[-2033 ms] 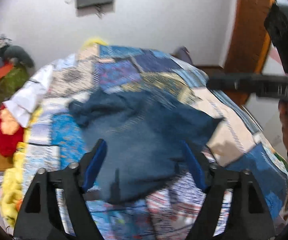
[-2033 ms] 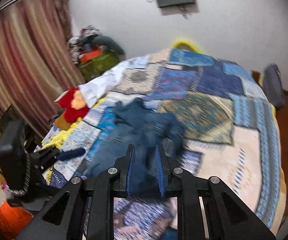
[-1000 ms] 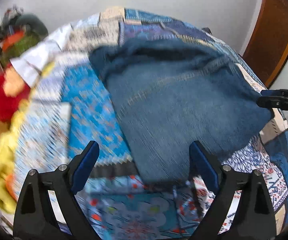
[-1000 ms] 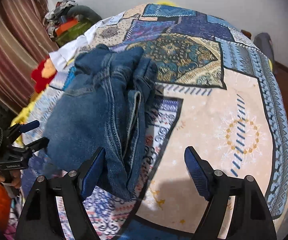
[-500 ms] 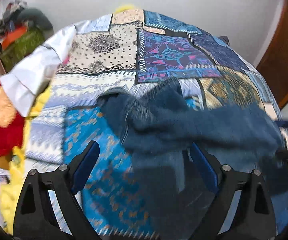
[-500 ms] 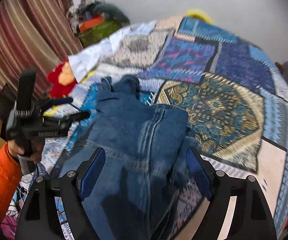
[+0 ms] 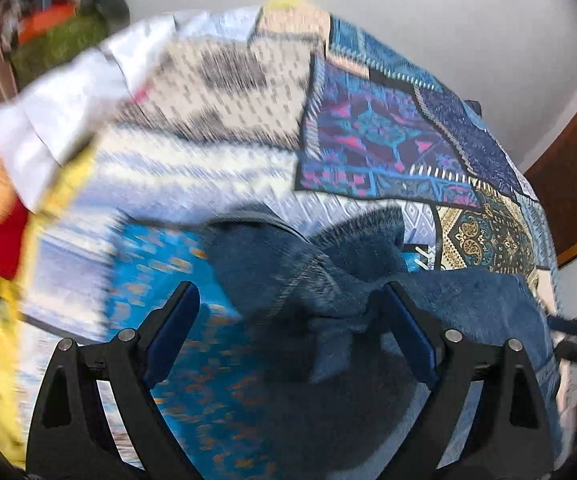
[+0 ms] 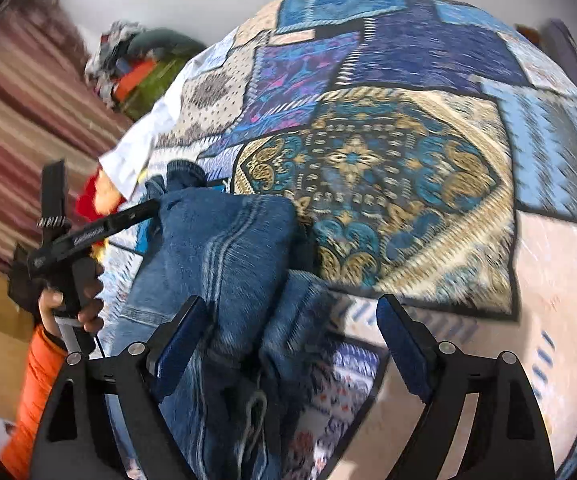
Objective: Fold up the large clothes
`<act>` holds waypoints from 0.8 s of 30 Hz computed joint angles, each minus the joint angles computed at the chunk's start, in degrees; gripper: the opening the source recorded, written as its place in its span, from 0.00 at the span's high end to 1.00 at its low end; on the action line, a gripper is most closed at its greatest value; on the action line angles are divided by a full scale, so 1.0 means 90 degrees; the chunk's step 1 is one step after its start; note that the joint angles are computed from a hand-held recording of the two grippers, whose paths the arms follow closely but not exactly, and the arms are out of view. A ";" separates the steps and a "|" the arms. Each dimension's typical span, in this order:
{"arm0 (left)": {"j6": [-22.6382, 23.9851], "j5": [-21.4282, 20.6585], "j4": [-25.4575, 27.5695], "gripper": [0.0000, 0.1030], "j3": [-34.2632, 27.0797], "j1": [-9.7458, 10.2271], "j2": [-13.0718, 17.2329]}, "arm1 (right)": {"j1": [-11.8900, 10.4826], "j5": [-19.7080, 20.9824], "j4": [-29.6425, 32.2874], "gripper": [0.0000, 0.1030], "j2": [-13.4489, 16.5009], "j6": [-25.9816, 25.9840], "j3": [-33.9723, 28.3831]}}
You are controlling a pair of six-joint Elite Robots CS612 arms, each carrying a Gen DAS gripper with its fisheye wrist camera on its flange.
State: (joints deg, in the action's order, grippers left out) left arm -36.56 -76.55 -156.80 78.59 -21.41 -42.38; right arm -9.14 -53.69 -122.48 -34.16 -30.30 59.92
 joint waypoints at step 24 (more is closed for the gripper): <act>-0.1005 -0.3360 -0.1949 0.03 0.1145 0.0168 0.0032 | 0.0158 -0.0055 0.2048 0.11 0.0076 -0.0866 -0.0090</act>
